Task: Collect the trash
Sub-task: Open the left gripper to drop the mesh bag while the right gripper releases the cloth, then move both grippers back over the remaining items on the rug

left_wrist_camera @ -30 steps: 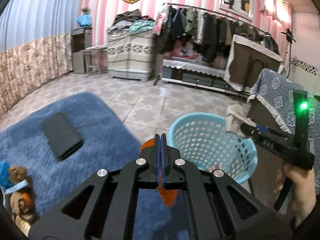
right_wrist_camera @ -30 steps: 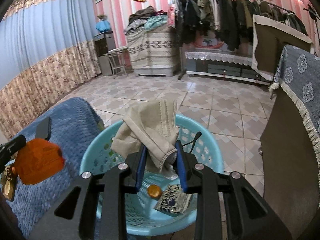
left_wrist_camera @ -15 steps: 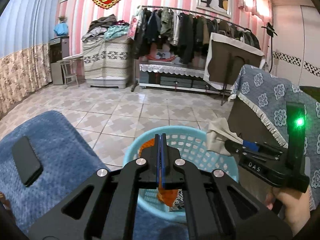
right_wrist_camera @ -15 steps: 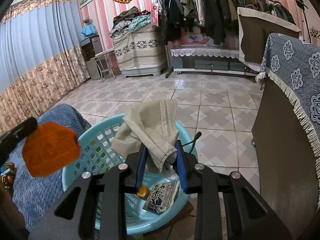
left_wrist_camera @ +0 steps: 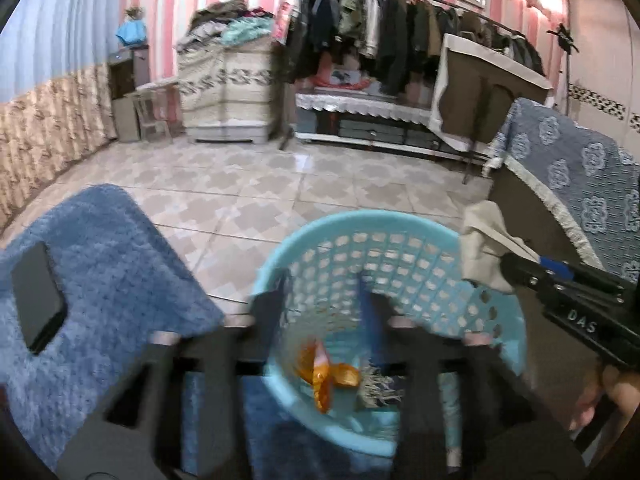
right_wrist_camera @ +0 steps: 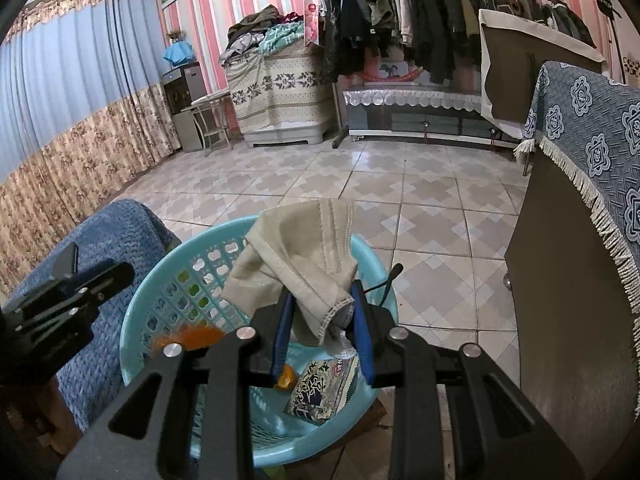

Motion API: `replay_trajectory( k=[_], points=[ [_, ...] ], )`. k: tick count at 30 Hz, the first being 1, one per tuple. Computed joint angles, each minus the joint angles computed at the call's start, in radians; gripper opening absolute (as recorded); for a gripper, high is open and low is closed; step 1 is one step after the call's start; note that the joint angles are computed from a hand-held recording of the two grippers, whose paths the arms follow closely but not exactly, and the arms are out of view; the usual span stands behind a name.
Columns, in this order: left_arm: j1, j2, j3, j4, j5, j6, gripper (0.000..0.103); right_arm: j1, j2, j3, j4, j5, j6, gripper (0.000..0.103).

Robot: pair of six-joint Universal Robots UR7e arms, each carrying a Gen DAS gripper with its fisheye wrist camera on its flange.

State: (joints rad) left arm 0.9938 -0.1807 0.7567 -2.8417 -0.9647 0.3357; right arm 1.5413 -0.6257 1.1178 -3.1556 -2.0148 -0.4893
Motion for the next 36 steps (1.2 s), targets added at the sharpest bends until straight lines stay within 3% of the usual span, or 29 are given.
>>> replay_trajectory(
  k=[8, 14, 16, 18, 23, 29, 36],
  points=[
    [0.002, -0.028, 0.024, -0.094, 0.075, 0.000, 0.083, -0.002, 0.017, -0.008, -0.007, 0.000, -0.012, 0.029],
    [0.006, -0.044, 0.031, -0.131, 0.114, -0.006, 0.092, 0.014, 0.047, -0.031, -0.001, -0.021, -0.034, 0.031],
    [0.005, -0.052, 0.043, -0.149, 0.123, -0.001, 0.094, 0.018, 0.053, -0.033, -0.003, -0.027, -0.048, 0.043],
    [0.005, -0.064, 0.062, -0.167, 0.135, 0.004, 0.095, 0.026, 0.066, -0.036, -0.030, -0.040, -0.074, 0.072],
    [0.007, -0.124, 0.148, -0.213, 0.157, -0.017, 0.096, 0.044, 0.075, -0.026, -0.109, -0.054, -0.111, 0.091],
    [-0.001, -0.222, 0.299, -0.333, 0.218, 0.005, 0.098, 0.068, 0.084, -0.019, -0.158, -0.077, -0.136, 0.097],
    [-0.006, -0.377, 0.512, -0.479, 0.317, 0.013, 0.098, 0.098, 0.079, 0.012, -0.170, -0.030, -0.170, 0.098]
  ],
)
